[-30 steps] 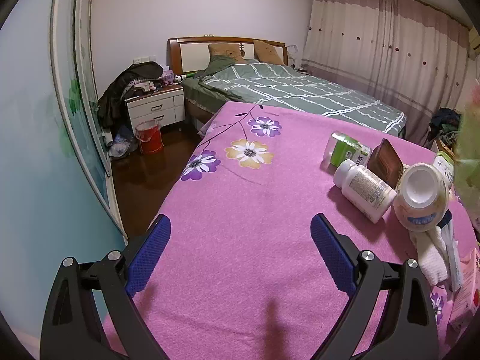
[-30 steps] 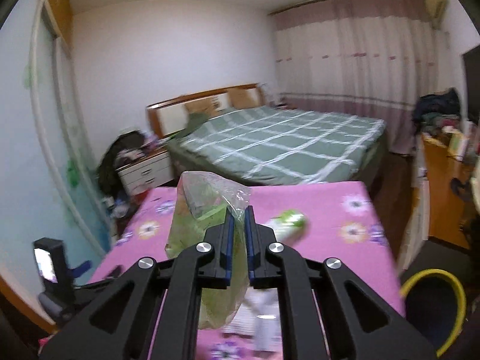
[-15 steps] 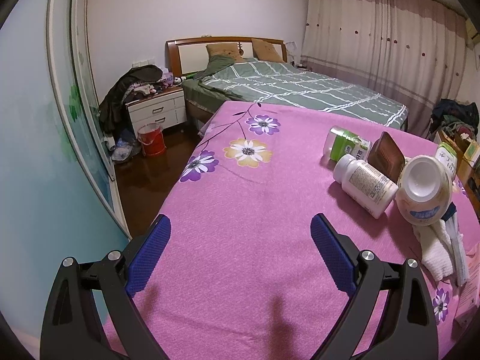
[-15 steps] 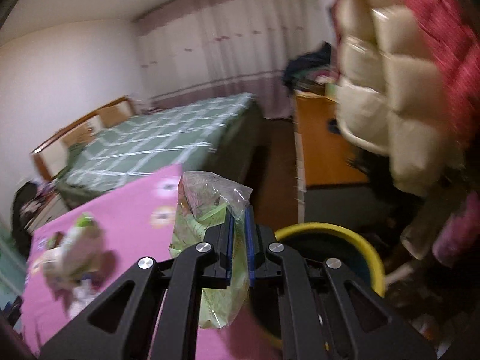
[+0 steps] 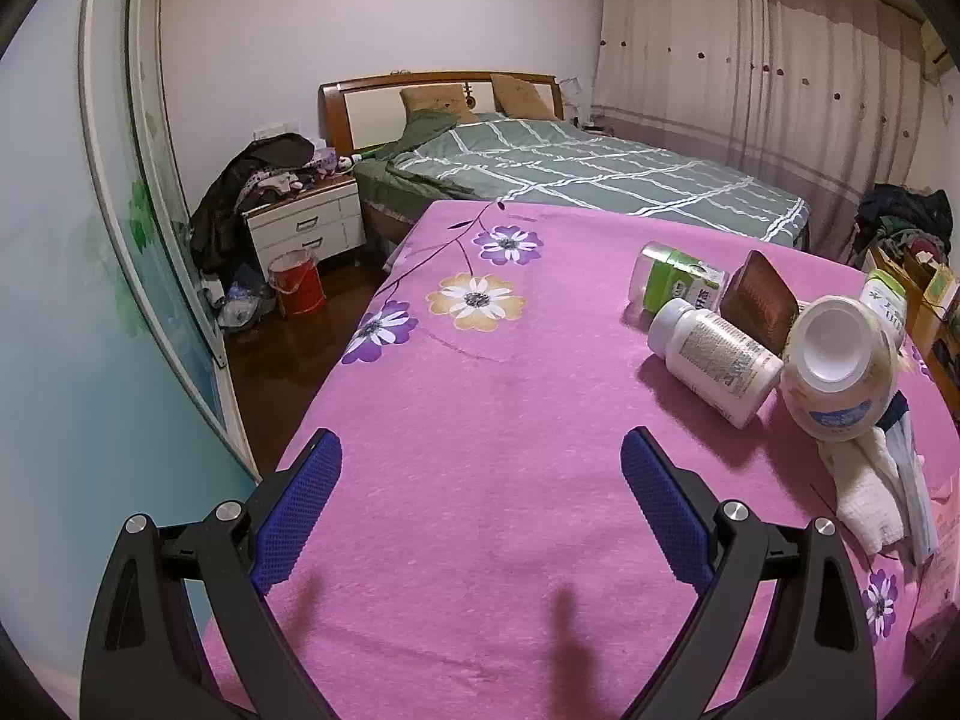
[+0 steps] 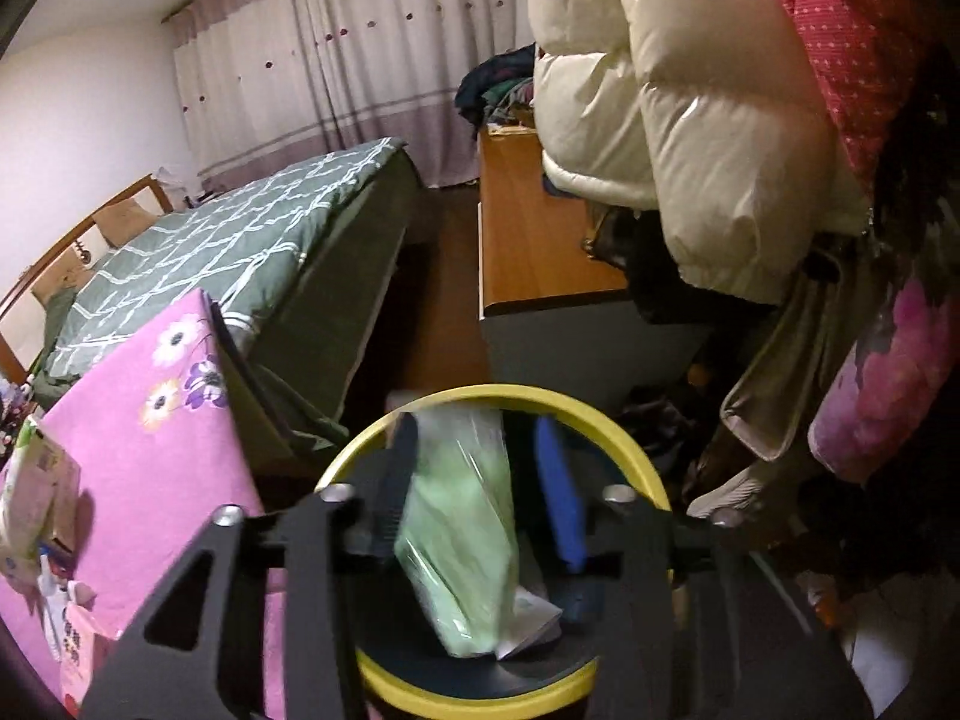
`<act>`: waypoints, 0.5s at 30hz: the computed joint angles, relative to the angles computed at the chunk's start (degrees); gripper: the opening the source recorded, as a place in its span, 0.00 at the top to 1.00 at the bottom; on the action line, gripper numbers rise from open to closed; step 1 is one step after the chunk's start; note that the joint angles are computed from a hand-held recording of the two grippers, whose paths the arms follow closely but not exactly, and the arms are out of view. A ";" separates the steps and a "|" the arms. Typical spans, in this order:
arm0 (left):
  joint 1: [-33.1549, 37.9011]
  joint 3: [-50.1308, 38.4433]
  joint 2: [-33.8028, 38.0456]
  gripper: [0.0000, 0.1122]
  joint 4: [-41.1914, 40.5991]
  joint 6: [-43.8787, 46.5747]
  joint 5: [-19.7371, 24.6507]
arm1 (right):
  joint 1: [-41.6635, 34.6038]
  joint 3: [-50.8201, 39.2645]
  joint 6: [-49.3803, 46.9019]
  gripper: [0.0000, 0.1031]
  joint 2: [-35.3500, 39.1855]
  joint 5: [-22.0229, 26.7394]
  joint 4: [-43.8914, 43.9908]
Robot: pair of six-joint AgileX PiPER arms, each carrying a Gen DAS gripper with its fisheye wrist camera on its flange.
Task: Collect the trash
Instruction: 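Carry the green bag to the bin and open the right gripper, then grasp the pink strawberry milk carton with the left gripper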
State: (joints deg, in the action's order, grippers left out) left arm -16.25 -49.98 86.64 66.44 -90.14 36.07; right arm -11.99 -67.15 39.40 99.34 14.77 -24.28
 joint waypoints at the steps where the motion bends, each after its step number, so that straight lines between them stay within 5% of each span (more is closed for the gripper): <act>1: -0.20 -0.12 0.04 0.17 -0.01 0.11 0.09 | 0.00 0.29 -0.26 0.60 -0.27 -0.29 0.20; 15: -12.77 -3.29 -4.60 0.17 -6.54 8.84 -0.91 | 1.80 0.98 -4.36 0.59 -1.80 -0.18 3.89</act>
State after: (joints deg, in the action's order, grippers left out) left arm -29.03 -53.28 82.04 59.90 -81.30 35.16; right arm -10.19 -66.17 35.04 97.53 14.58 -20.39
